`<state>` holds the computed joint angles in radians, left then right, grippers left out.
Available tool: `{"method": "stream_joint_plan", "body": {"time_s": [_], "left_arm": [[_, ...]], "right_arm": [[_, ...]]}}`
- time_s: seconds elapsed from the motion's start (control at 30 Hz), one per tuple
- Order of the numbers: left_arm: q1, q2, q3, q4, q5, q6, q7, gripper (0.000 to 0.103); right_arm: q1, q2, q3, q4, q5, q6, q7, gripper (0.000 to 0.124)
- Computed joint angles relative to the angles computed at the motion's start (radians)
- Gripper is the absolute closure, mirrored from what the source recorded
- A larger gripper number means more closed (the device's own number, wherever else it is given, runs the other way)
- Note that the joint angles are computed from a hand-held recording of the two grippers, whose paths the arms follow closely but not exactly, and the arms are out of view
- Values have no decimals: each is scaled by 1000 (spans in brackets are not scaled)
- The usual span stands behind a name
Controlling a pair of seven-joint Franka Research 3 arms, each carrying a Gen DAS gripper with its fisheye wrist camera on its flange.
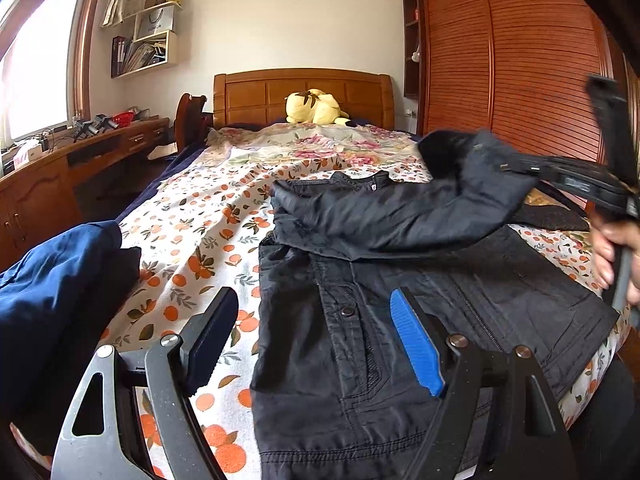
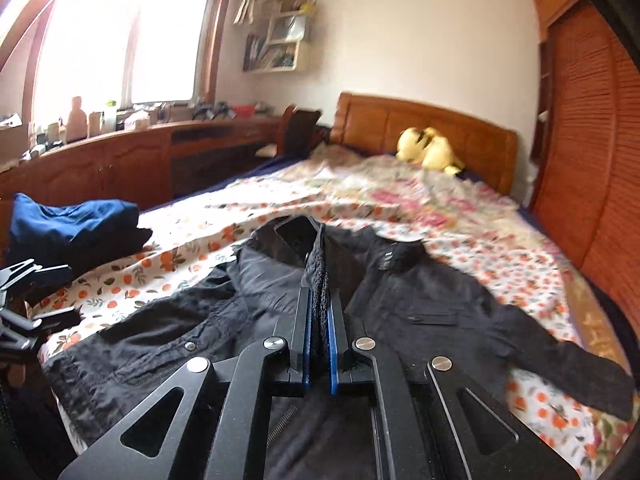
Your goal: Fold large clothes
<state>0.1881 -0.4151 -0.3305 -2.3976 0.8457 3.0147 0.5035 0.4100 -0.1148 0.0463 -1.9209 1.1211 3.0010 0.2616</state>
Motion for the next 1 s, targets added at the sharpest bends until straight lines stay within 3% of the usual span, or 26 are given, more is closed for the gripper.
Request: {"method": "stream_joint_plan", "body": {"time_s": [0.1,0.2,0.33,0.47,0.53,0.57,0.63,0.7,0.8,1.0], "left_arm": [[-2,10,-7,11,5,-6,-4,24],[-8,21,-10,22,13,-14,-8,24],[-23,37,-8,37,26,-26,-11,24],[-42,53,0,51,34,-37,-18,24],[-47,59,1,56,43,-37,-28,24],[-52,63,2,60,46,-39,-30,24],[-63,73,5,70,50,-45,-32,24],[-74,82,8,80,55,-49,-32,24],[-90,97,10,95,66,-56,-36,24],[-127,128,26,123,73,-69,-30,24]], "right_arm": [[-4,-43,-3,-90,12,93,49,118],[-79,-55,36,-182,-198,142,277,119],[-138,-58,32,-244,-374,25,463,119],[-85,-59,-36,-243,-347,-22,431,119],[-104,-33,-17,-217,-425,-14,503,115],[-108,-9,-21,-184,-447,-27,517,111],[-129,45,-5,-127,-544,-27,595,84],[-142,103,-5,-66,-604,-41,627,66],[-158,224,-13,82,-785,-107,775,65],[-168,453,-41,433,-898,-330,967,65]]}}
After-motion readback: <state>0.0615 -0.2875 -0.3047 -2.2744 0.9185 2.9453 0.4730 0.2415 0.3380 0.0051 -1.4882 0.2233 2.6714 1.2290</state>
